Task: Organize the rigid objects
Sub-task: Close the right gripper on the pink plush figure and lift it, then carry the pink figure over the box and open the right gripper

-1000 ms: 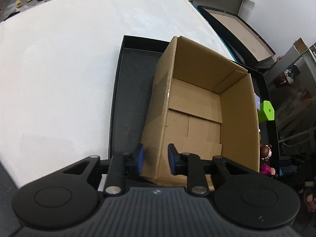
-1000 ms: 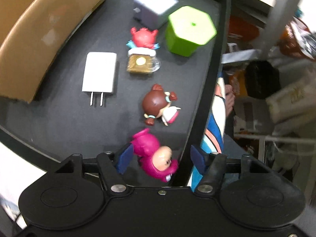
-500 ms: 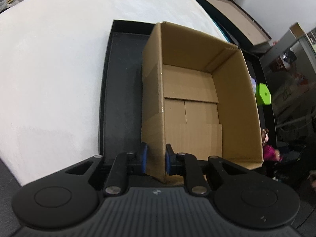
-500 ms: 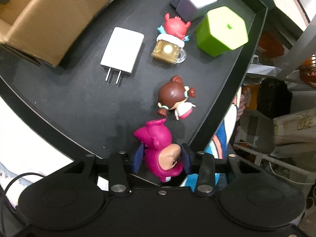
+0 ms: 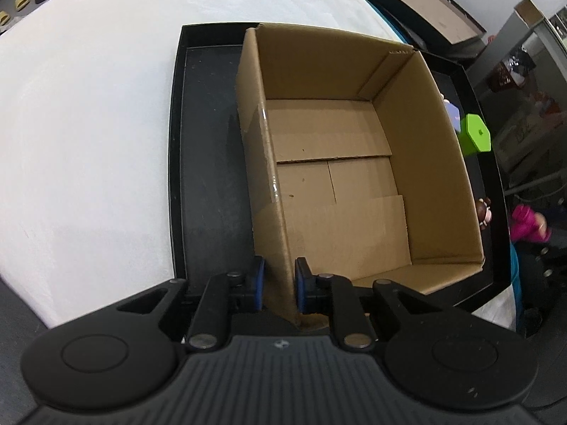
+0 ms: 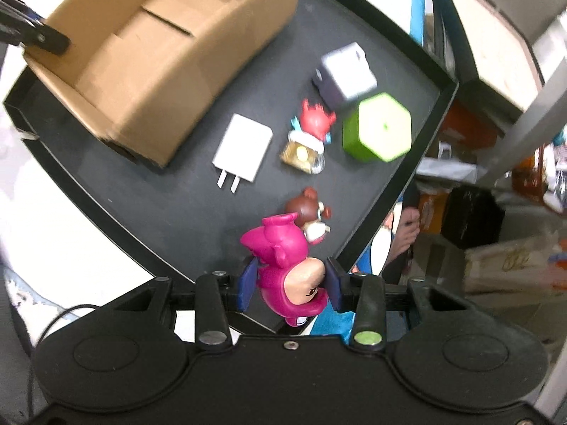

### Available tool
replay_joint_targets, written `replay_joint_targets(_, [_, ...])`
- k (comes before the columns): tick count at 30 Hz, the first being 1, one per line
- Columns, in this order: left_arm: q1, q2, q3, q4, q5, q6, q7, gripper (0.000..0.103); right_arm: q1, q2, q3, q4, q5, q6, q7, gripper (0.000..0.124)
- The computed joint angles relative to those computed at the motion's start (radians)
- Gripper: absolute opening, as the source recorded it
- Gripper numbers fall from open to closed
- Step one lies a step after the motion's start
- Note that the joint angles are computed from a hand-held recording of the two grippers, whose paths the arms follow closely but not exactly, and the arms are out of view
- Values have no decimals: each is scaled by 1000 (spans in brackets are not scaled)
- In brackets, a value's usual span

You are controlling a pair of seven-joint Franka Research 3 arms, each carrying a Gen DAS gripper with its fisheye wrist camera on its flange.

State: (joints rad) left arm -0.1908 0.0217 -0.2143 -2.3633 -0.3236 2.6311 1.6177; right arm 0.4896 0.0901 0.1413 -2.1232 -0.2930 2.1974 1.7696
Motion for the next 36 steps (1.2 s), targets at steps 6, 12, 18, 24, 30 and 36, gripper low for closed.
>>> replay_joint_targets(6, [4,4,0,3,-17,0,28,16,13,0,13,68,3,-16,-71,40])
replay_joint_targets(12, [5,0,0,-7,-41,10,58,16,34,27,17,145,-14,-34,-125,40])
replay_joint_targets(18, [13,5,3,1,-81,0,99,16,61,80,11,241,-37,-51,-142,40])
replay_joint_targets(24, [22,4,6,-2,-153,2,132,17,99,159,4,349,-51,-70,-174,40])
replay_joint_targets(30, [26,10,6,6,-195,-2,136,17,132,238,-7,438,-26,-59,-221,40])
replay_joint_targets(36, [24,13,-2,0,-262,12,157,18,167,324,-27,509,-16,-42,-257,40])
